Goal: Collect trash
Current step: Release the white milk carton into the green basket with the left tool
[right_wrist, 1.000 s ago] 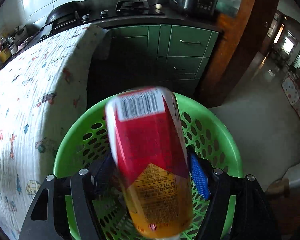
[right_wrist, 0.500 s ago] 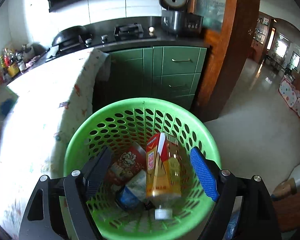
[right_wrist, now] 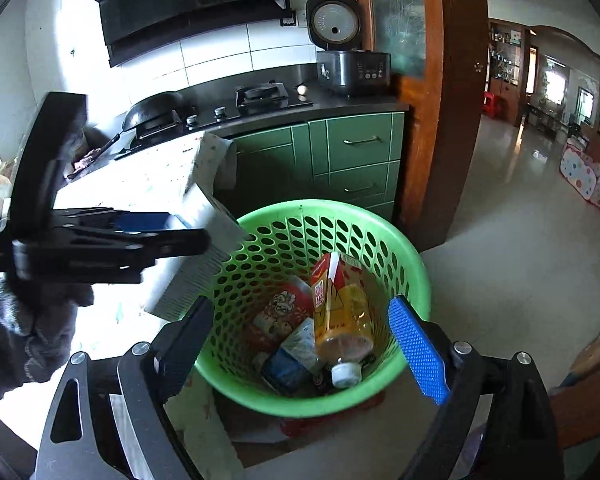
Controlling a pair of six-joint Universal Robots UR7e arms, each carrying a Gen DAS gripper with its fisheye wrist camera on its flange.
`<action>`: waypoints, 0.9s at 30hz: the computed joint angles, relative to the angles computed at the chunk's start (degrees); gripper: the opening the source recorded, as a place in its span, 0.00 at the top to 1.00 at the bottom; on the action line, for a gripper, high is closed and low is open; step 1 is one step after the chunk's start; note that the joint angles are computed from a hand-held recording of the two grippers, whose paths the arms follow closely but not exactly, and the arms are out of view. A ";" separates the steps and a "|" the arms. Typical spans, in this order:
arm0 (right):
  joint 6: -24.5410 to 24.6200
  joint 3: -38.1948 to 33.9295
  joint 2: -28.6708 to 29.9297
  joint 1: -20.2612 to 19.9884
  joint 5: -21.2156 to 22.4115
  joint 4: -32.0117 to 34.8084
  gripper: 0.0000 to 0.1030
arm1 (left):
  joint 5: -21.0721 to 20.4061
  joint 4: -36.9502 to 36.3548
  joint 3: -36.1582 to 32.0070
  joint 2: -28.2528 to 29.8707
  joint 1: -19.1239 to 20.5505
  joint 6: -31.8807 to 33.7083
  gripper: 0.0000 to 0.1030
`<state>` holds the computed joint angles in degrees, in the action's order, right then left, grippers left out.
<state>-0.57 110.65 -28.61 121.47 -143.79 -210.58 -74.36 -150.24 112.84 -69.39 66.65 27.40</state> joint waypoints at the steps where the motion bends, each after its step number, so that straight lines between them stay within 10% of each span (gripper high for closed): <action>1: 0.12 0.18 0.12 0.35 -0.28 -0.16 0.16 | 0.05 -0.41 0.38 -0.10 -0.07 -0.16 0.24; 27: -2.24 -13.48 8.04 6.30 8.04 10.46 0.12 | 4.66 -3.03 9.72 -27.13 7.42 5.08 0.21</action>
<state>-2.80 97.17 -20.58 127.77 -135.74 -200.12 -69.71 -153.27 122.56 -96.52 74.08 32.48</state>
